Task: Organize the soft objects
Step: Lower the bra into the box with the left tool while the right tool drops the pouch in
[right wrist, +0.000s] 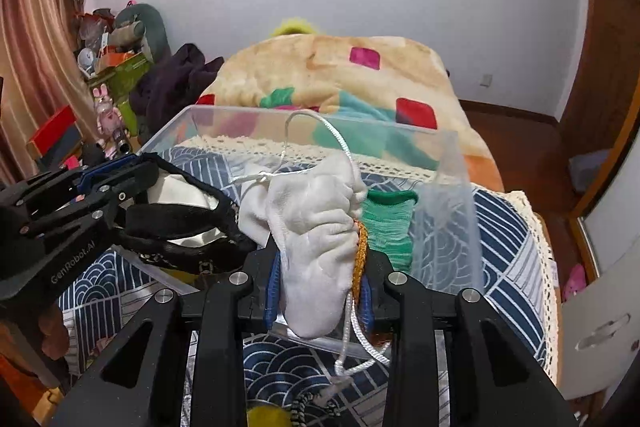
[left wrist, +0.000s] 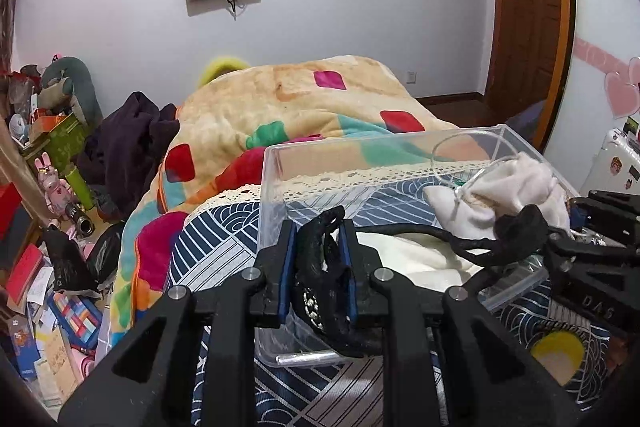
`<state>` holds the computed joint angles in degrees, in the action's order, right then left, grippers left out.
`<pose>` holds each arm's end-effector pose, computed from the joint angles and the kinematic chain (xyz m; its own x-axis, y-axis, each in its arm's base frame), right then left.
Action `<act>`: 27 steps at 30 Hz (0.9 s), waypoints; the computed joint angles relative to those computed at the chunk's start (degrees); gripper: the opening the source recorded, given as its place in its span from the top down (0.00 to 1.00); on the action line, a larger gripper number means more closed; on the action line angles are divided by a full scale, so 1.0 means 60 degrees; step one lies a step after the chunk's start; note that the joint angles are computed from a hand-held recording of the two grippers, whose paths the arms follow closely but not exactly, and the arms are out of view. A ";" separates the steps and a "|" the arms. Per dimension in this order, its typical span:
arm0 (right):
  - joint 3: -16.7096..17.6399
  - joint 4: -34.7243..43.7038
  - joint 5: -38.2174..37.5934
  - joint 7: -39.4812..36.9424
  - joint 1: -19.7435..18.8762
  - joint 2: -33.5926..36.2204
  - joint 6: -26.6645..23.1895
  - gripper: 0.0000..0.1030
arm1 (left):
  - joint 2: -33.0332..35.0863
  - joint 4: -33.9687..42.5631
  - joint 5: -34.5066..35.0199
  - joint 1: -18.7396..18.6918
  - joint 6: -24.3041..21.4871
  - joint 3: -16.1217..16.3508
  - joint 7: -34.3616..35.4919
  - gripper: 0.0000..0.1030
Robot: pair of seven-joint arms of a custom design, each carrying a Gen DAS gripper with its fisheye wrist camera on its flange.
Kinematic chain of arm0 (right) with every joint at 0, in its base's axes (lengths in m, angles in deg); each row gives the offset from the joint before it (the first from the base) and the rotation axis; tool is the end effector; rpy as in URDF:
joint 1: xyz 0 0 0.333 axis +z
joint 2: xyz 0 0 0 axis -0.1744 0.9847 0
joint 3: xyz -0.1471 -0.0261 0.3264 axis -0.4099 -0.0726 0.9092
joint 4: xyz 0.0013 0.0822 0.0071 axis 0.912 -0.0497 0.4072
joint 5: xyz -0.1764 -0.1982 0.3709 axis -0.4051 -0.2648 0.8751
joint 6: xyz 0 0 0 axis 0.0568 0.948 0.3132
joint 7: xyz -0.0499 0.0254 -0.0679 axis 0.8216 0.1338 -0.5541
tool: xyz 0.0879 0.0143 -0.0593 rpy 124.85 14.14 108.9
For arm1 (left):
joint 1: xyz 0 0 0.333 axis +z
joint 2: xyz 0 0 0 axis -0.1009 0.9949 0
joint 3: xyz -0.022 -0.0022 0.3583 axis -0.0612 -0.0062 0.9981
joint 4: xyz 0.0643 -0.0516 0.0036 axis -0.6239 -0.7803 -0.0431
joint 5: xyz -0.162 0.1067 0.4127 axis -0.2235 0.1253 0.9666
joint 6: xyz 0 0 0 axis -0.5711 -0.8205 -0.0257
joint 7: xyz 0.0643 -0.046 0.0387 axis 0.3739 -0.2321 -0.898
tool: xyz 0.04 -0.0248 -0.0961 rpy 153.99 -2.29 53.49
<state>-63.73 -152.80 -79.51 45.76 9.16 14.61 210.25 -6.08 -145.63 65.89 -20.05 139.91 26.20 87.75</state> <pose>0.4578 0.3013 0.4537 0.4498 -0.8896 -0.0789 -0.6370 -0.2577 -0.7265 0.4561 -0.3239 0.4444 0.0460 -0.9971 -0.0601 -0.6100 0.0196 -0.7922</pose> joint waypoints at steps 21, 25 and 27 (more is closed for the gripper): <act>0.0734 -0.1092 -0.1155 0.0782 -0.0972 -0.1404 0.0905 0.30 | -0.1594 -0.1099 -0.0332 0.0246 0.1079 -0.0640 0.0383 0.16; 0.1371 -0.1546 -0.0560 0.0679 -0.1428 -0.1857 0.1336 0.24 | -0.1950 -0.1365 -0.0037 0.0234 0.0938 -0.0971 -0.0104 0.07; 0.1386 -0.1681 -0.0286 0.0538 -0.1337 -0.1925 0.1402 0.24 | -0.2033 -0.1535 -0.0203 0.0137 0.1113 -0.0924 -0.0112 0.06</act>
